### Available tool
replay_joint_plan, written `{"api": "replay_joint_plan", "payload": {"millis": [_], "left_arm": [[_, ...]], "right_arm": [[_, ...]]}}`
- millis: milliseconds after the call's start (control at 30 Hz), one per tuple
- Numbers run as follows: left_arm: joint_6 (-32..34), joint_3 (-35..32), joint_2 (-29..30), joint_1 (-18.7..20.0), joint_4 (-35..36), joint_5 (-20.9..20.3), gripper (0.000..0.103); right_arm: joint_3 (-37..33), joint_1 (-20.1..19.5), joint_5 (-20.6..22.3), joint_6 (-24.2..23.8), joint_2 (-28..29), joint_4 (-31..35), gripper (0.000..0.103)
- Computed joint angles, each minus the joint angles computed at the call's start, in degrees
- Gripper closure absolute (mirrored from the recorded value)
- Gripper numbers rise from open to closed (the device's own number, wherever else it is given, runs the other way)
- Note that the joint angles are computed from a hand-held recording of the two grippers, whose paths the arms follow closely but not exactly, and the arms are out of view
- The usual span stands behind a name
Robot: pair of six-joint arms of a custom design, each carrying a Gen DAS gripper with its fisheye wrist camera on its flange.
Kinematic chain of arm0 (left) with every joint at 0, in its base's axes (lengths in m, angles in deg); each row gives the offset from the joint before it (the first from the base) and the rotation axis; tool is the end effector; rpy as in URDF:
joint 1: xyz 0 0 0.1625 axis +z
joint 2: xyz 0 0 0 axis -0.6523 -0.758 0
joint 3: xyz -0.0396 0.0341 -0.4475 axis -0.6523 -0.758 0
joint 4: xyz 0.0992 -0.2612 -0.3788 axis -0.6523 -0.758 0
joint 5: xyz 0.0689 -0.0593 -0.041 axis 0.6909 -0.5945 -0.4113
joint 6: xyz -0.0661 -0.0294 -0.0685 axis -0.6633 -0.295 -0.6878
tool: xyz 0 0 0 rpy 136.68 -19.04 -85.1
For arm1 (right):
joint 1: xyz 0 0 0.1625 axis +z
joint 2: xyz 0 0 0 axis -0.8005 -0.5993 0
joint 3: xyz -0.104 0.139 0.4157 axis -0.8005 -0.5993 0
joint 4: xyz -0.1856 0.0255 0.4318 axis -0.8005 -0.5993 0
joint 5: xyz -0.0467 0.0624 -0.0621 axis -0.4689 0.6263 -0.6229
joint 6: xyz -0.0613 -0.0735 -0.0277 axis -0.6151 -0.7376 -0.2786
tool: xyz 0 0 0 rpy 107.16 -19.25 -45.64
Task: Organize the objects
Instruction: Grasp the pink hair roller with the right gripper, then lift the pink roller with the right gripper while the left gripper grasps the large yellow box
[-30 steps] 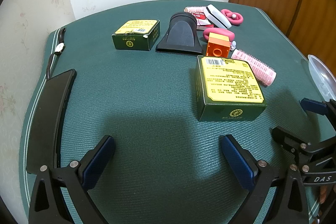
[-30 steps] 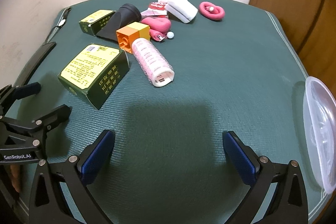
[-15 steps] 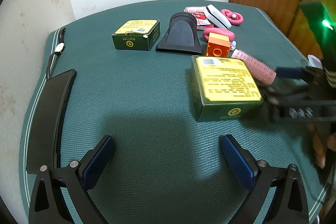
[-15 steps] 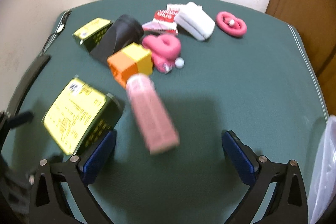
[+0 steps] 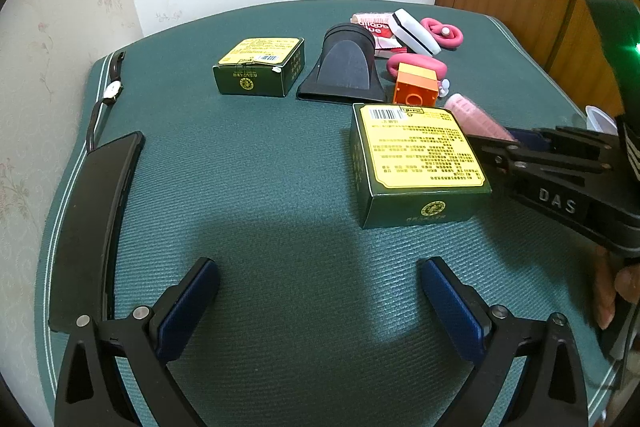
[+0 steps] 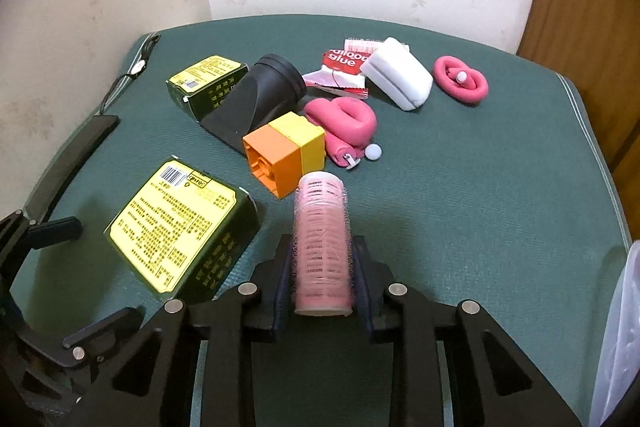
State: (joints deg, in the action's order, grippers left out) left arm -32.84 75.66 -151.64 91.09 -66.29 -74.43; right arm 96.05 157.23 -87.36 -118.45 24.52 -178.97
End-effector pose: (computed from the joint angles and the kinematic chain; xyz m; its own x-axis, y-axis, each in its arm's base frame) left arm -0.1862 -0.5749 0.1862 -0.6395 -0.4520 -0.6219 0.1214 0.7394 -0.6623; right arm 0.2839 -0.7136 0.0805 -0.4521 -0.7704 0.4495 -0.8631 0.5050 -0.0026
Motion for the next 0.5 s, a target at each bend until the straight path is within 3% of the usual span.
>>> {"api": "replay_joint_plan", "payload": {"millis": [100,200,367,500], "left_arm": [[-3.1,-0.3,-0.8,-0.3,2.0,-1.6,0.000],[0.2,0.6,-1.7,-1.2,-3.5,-3.7,0.000],[-2.4,-2.4,-0.8,-2.4,2.7,-0.7,0.000],[-1.2,-4.8,0.5,-1.6,2.9,-1.7,0.000]], "right_arm": [[1.2,-0.7,1.0,2.2,-1.4,0.5,0.075],[1.9,-1.9,2.9,6.0,-3.2,2.2,0.075],[3.5,-2.8,4.1,7.4,-5.2,2.8,0.075],[3.8,-3.0,4.4,7.5,-5.6,3.0,0.075]]}}
